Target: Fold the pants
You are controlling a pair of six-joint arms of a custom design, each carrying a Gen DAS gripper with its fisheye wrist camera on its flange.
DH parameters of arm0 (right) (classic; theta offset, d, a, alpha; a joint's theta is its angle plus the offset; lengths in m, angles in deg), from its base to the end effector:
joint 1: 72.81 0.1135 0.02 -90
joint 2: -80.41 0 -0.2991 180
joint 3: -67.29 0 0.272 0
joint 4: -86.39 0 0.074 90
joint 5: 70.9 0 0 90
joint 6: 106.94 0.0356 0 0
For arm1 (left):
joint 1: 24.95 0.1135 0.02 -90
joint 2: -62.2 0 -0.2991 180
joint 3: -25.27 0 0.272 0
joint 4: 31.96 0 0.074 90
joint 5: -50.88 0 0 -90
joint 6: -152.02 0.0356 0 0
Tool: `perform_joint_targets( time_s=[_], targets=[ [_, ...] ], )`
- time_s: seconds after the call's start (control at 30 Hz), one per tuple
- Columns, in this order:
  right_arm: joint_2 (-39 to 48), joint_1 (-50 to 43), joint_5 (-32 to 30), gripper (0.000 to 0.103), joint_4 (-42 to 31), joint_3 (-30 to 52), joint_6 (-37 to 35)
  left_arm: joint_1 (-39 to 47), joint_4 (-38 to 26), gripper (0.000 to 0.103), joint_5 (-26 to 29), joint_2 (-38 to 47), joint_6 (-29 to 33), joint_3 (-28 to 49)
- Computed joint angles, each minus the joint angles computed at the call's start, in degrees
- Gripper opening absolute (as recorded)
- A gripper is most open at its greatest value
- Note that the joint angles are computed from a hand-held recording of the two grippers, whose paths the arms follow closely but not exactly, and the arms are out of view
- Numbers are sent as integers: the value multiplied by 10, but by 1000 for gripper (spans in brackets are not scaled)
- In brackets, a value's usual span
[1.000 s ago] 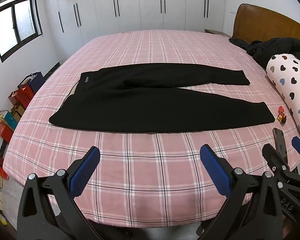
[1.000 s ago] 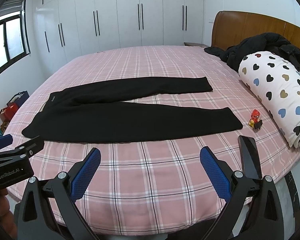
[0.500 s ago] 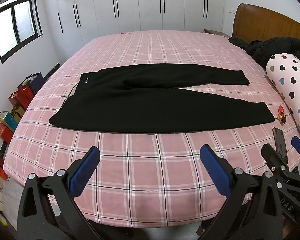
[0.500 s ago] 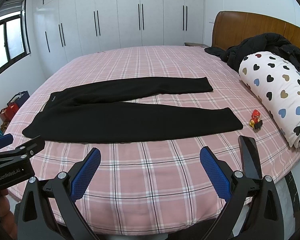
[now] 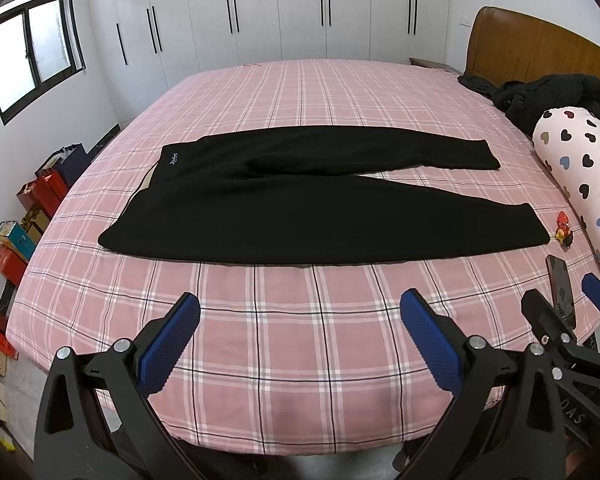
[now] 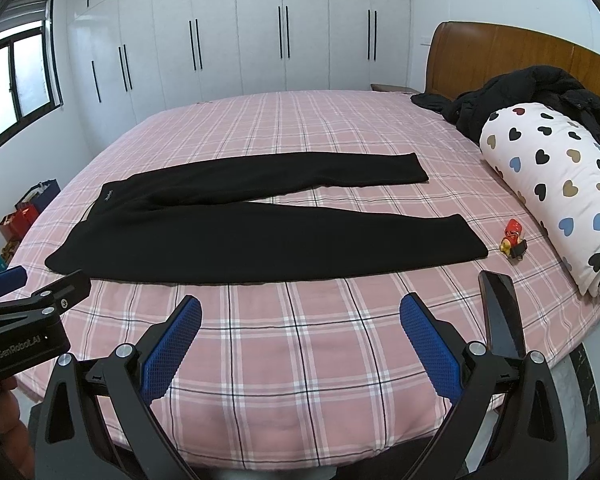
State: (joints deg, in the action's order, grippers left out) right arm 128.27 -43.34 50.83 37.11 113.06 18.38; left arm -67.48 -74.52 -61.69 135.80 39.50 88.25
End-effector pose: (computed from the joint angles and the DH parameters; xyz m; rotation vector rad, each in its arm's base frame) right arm 0.1452 0.0606 0.2439 0.3445 2.2745 -0.1195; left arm 0.2060 -0.1704 0.2647 0.2597 2.3888 -0.0257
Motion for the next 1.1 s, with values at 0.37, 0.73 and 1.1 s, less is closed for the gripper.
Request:
perform_joint_targets(
  time_s=[0.37, 0.73, 1.1],
  targets=[
    [-1, 1, -1, 98, 2, -3, 1, 0, 4, 98, -1, 3, 0, -3],
    [17, -35, -33, 98, 37, -19, -23, 6, 14, 98, -2, 33, 5, 3],
    [167, -296, -249, 98, 227, -41, -209, 80, 72, 98, 70, 152, 41, 56]
  ],
)
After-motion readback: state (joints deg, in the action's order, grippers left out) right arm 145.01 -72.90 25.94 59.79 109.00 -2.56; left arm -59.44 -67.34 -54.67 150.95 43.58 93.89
